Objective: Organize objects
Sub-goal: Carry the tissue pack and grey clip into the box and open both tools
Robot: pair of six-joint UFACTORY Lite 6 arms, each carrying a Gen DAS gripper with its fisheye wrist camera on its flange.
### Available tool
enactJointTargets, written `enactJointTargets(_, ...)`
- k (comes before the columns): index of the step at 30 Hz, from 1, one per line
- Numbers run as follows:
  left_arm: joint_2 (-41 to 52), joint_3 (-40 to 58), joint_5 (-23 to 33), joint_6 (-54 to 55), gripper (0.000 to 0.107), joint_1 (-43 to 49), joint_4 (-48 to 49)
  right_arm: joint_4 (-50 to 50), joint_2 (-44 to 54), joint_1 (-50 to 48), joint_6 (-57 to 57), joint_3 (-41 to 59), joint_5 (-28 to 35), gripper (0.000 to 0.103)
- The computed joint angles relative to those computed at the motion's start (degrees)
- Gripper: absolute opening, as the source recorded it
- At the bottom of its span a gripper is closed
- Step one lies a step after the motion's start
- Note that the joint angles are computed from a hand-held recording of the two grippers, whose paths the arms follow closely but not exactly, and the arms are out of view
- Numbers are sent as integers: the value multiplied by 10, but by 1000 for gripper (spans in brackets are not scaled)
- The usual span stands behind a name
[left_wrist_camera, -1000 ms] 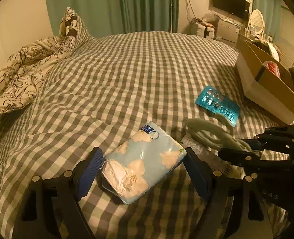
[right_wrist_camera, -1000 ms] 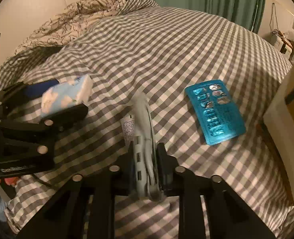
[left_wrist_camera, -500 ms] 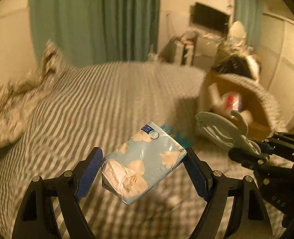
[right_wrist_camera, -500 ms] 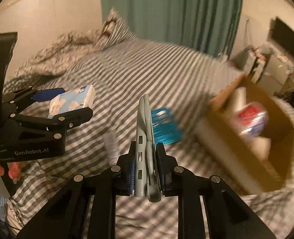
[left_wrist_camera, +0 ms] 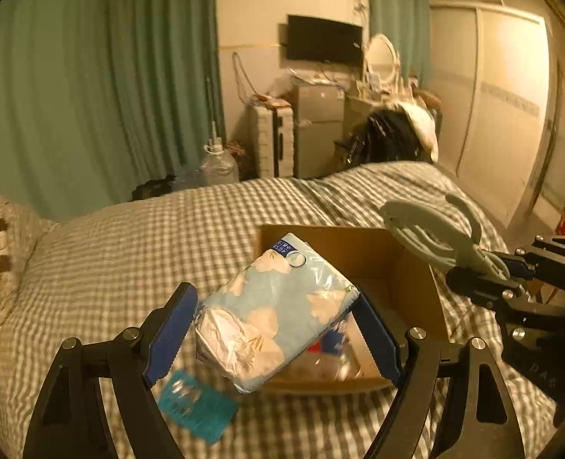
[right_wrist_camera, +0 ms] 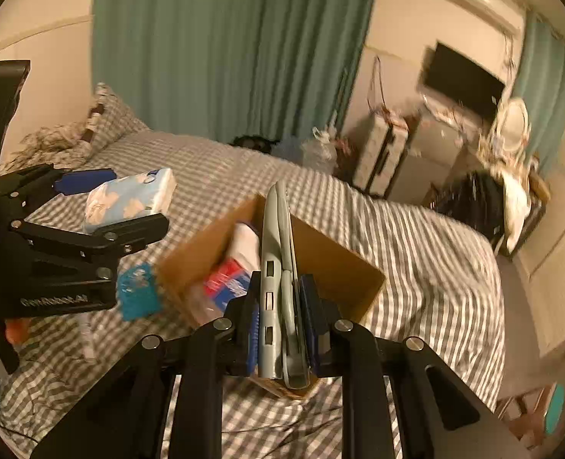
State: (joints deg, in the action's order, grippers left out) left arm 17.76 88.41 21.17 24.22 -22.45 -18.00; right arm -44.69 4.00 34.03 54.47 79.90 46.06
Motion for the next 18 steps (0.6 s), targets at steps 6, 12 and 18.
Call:
enactJointTargets(6, 153, 148, 15, -61, 84, -41, 44, 51, 27, -108, -32, -63, -127, 18)
enactJointTargets(12, 265, 311, 74, -100, 86, -56, 79, 112, 43, -170, -97, -104, -223, 18)
enactJointTargets(18, 262, 336, 116, -63, 102, -37, 19, 54, 2, -149, -48, -134, -208, 53)
